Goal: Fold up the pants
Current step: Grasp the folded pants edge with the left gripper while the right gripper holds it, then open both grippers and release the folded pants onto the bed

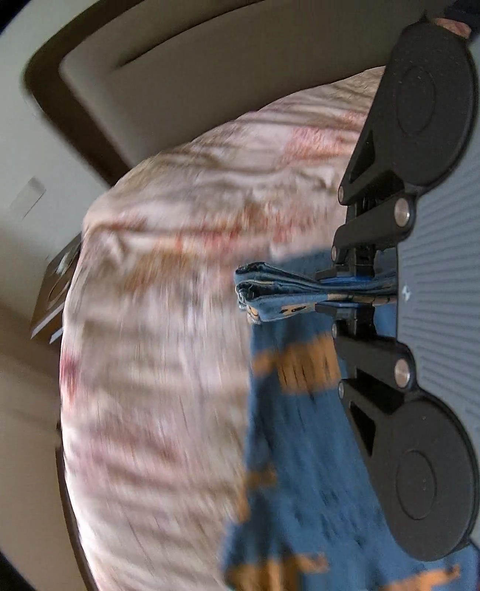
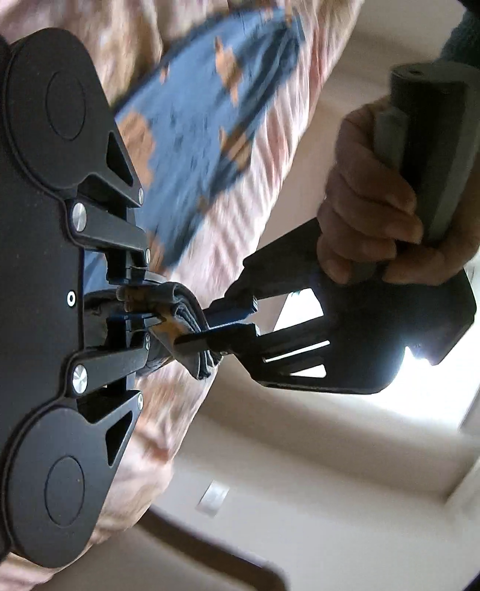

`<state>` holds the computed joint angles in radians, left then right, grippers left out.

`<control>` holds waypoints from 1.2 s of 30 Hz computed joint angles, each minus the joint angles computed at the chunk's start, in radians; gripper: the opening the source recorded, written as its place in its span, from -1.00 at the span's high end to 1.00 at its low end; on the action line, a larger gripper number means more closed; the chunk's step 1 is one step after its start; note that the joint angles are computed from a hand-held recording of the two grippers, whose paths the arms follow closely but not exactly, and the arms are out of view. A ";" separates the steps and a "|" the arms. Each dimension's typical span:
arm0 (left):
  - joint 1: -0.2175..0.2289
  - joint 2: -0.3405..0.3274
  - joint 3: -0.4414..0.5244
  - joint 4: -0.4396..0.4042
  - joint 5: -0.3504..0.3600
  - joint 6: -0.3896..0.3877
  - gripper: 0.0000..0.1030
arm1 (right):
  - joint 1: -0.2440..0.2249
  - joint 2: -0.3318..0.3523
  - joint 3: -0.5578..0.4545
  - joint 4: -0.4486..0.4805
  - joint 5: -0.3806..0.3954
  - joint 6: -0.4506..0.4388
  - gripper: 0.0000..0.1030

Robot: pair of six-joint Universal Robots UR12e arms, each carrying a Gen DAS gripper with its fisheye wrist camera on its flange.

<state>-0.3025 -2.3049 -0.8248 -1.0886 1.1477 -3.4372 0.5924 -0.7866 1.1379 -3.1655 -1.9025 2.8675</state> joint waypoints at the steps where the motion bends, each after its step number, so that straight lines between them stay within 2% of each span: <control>1: 0.011 0.028 -0.058 0.041 0.003 -0.012 0.82 | 0.002 0.003 -0.011 0.018 0.028 -0.011 0.73; 7: 0.061 0.119 -0.290 0.217 0.024 -0.062 0.82 | 0.021 0.035 -0.101 0.194 0.159 -0.064 0.73; 11: 0.087 0.136 -0.399 0.355 0.000 -0.078 0.74 | 0.033 0.074 -0.171 0.288 0.183 -0.065 0.73; 14: 0.095 0.144 -0.463 0.456 -0.014 -0.108 0.68 | 0.035 0.082 -0.161 0.309 0.189 -0.053 0.72; 16: 0.090 0.146 -0.484 0.505 -0.002 -0.129 0.65 | 0.033 0.090 -0.144 0.270 0.203 -0.042 0.70; 19: 0.085 0.145 -0.483 0.512 0.014 -0.155 0.65 | 0.029 0.091 -0.134 0.245 0.219 -0.019 0.70; 22: 0.079 0.145 -0.479 0.500 0.041 -0.140 0.65 | 0.025 0.087 -0.122 0.222 0.231 0.013 0.70; 30: 0.054 0.146 -0.446 0.447 0.127 -0.110 0.77 | 0.025 0.082 -0.110 0.202 0.228 0.017 0.70; 33: 0.050 0.154 -0.453 0.465 0.141 -0.110 0.79 | 0.030 0.080 -0.106 0.188 0.208 0.005 0.70; 36: 0.057 0.173 -0.475 0.506 0.123 -0.095 0.80 | 0.041 0.076 -0.107 0.181 0.180 -0.028 0.70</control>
<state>-0.2454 -2.1318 -1.2999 -0.5824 1.2711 -3.5322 0.6339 -0.7108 1.0310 -2.9842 -1.7227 2.8398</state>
